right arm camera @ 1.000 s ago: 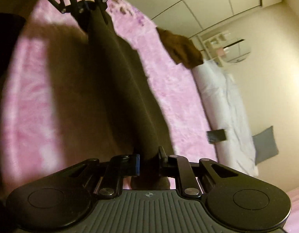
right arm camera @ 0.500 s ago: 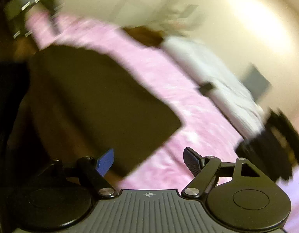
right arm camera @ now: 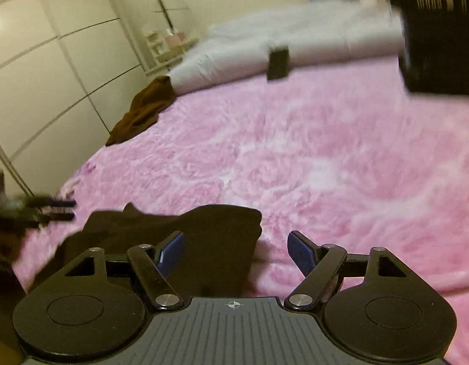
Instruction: Fold clothes
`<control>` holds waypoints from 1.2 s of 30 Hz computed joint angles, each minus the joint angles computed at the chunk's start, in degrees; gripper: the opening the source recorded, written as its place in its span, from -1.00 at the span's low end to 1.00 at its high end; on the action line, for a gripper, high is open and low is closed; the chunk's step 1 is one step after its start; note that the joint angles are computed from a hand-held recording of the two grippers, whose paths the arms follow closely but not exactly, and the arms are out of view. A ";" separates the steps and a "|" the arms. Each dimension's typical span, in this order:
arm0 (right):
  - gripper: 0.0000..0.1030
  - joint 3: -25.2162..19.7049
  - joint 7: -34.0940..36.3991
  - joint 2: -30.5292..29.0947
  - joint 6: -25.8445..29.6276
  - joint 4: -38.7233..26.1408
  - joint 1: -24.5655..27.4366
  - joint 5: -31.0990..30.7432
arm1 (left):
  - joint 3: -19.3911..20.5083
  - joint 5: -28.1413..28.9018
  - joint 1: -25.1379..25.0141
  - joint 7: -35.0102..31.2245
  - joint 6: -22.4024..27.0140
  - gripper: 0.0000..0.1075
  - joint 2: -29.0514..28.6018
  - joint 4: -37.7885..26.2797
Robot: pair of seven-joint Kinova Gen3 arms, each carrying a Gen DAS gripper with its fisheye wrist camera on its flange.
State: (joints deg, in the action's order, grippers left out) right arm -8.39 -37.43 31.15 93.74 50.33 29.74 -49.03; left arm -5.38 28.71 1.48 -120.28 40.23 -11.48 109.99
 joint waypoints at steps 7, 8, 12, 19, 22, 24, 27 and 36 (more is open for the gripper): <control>-0.50 -1.51 -7.05 5.78 0.52 -6.24 -3.39 2.56 | -6.30 7.05 4.76 -11.94 -1.59 -0.46 4.79 1.08; -0.58 -1.92 -5.60 5.33 -0.06 -5.19 -2.99 2.63 | -8.95 7.93 7.42 -14.27 -1.67 -0.67 3.99 1.67; -0.90 -2.80 0.79 3.04 -2.24 -0.25 -0.77 1.26 | -19.54 12.34 18.02 -23.59 0.30 -0.86 -0.85 4.08; -0.91 -0.86 8.42 -0.61 -3.68 7.21 3.12 -4.56 | -20.10 19.12 15.40 -33.51 2.06 -0.87 -3.98 7.05; -0.91 -0.14 8.58 -0.51 -4.59 7.42 1.90 -5.03 | -13.34 17.61 7.59 -29.92 1.47 -0.86 -2.00 5.69; -0.91 0.07 7.45 0.24 -4.84 6.09 0.62 -4.56 | -8.08 14.95 2.31 -25.26 2.31 -0.86 0.13 3.82; -0.91 0.71 3.82 2.53 -4.34 2.62 -2.33 -0.90 | -0.12 8.03 -3.45 -19.58 3.05 -0.79 3.65 1.44; -0.60 -0.50 3.51 -0.66 -5.59 3.97 -1.50 1.89 | 8.86 -7.28 -8.27 -1.31 -1.74 -0.55 -2.53 1.14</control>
